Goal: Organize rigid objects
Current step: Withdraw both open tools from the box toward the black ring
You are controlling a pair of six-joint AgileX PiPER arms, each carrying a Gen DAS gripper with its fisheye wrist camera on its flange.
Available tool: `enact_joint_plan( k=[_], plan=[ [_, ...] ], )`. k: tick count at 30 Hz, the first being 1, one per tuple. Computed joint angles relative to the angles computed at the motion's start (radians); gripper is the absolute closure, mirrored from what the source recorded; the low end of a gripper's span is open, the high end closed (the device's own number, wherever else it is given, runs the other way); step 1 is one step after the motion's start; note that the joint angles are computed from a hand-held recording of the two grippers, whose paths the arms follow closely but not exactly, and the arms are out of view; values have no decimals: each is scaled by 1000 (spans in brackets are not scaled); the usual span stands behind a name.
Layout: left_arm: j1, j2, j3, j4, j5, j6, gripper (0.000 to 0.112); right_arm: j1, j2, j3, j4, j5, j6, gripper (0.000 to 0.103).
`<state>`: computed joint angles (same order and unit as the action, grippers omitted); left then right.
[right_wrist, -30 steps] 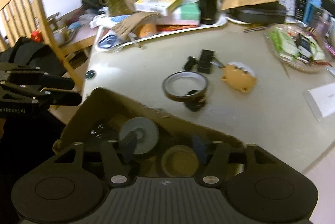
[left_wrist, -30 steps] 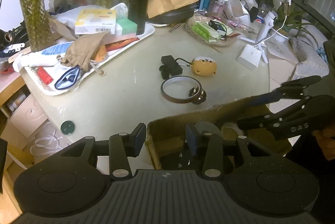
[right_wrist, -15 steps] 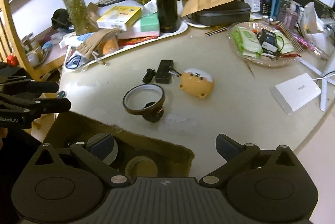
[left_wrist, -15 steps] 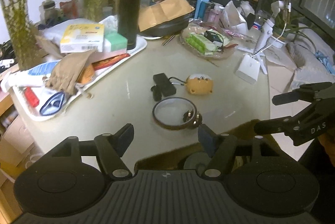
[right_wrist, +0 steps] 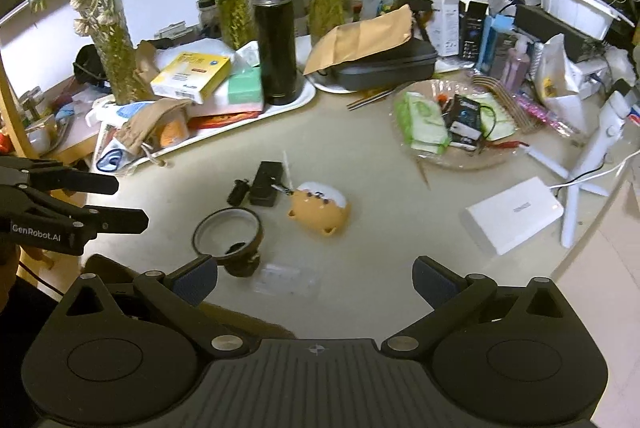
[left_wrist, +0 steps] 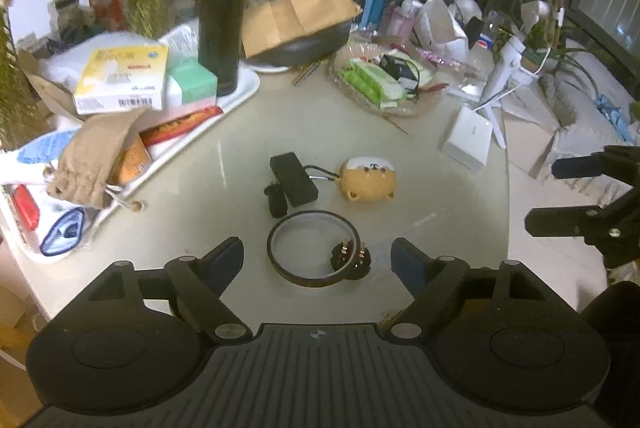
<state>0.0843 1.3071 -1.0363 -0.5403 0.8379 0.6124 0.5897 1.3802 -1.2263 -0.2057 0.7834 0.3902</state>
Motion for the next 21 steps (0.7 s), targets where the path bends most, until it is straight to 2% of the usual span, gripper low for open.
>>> enact_joint_plan(
  k=[8,14,21],
  plan=[
    [-4,116,-62,8,13,-64,26,-34,-43,82,18,-38,16,0],
    [15,207,-106,-18,37,-98,23,-16,-59,123,-39,-43,46,0],
    [35,364,-217,-87,144,-181,22,-30,-69,146,-25,-62,60,0]
  ],
)
